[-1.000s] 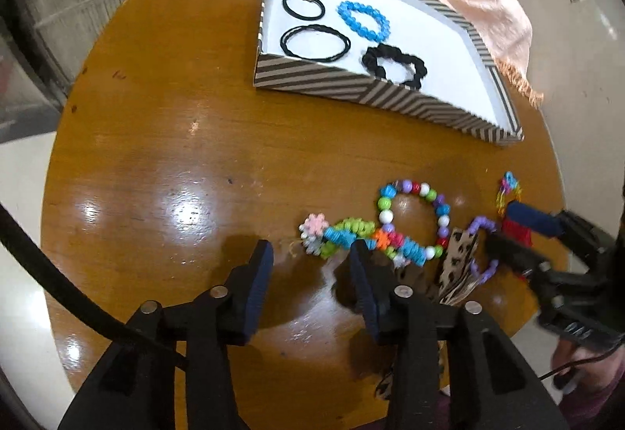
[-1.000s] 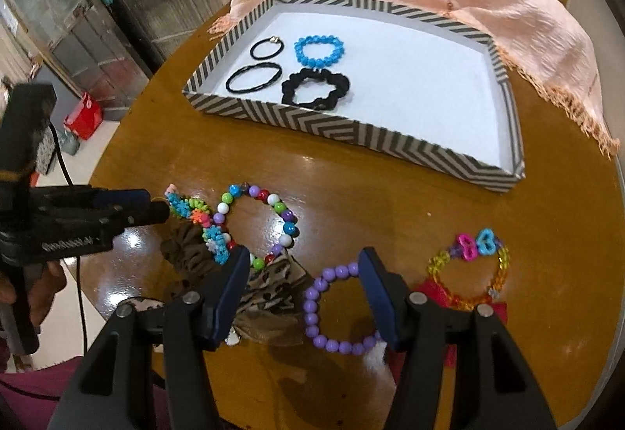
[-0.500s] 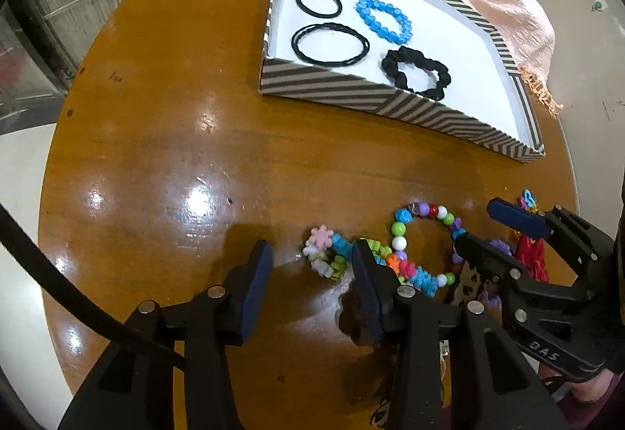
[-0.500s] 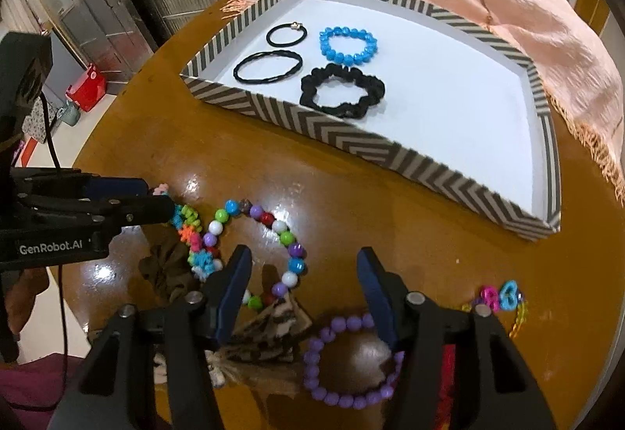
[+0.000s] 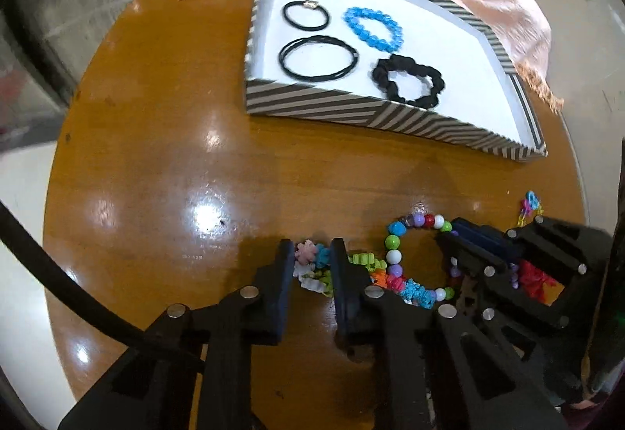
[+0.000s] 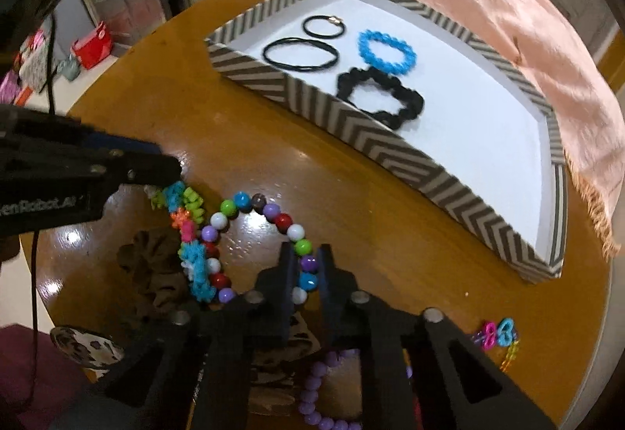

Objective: Organize jewelry
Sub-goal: 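Close the right tool on the multicolored beaded bracelet, then lift the multicolored bead bracelet with the right tool while the left tool grasps the flower bracelet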

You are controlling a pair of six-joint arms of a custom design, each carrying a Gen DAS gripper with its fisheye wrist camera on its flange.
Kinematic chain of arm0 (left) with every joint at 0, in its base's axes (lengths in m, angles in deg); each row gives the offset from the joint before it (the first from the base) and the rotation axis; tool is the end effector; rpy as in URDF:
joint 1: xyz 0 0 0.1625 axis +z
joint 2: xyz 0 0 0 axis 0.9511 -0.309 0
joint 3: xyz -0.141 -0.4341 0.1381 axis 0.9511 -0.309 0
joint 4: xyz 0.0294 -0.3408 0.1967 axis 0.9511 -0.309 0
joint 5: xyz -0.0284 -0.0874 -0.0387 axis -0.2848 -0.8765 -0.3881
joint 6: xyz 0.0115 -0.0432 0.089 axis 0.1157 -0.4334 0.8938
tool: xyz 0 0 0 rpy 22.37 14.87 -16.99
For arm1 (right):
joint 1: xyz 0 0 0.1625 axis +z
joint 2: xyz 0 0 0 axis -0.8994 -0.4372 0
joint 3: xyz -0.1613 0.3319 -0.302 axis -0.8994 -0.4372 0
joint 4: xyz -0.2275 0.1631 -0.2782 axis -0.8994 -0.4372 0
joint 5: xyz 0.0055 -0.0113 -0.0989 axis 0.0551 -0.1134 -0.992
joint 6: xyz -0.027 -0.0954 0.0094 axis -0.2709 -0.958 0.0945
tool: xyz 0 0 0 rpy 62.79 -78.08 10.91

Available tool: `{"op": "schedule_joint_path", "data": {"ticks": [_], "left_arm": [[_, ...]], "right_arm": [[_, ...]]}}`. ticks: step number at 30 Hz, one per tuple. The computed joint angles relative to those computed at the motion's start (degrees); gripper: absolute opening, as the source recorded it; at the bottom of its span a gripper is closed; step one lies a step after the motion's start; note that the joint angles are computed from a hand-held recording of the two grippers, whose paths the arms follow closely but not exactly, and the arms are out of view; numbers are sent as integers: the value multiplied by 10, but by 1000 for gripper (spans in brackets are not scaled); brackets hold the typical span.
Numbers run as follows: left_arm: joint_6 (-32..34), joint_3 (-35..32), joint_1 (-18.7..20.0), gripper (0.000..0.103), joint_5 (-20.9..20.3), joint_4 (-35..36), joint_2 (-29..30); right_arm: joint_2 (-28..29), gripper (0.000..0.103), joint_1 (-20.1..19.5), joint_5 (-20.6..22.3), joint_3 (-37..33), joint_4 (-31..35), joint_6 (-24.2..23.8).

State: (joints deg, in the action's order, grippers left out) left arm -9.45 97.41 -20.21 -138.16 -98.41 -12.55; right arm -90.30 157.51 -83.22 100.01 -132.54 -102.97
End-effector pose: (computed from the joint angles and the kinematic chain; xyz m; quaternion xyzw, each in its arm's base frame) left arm -0.3066 -0.6799 -0.0028 0.2197 0.9426 -0.0350 0.2489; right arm 0.1039 -0.6127 0.1934 0.1742 -0.8979 0.1268 0.3839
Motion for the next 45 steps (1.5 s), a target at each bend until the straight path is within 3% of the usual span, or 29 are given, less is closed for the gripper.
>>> {"op": "schedule_joint_path", "data": {"ticks": [5, 12, 23, 33, 45], "left_arm": [[5, -1, 2, 2, -16, -4, -5], [-5, -12, 15, 2, -73, -7, -18], [-5, -3, 12, 2, -90, -22, -40], [13, -22, -6, 2, -89, -31, -50], [43, -87, -24, 2, -58, -23, -32]], "right_arm": [[-29, 8, -5, 47, 8, 17, 38], [-56, 8, 4, 69, 10, 4, 44], [-81, 8, 9, 74, 18, -14, 52], [-97, 8, 19, 75, 14, -35, 45], [-107, 8, 26, 69, -10, -43, 26]]}}
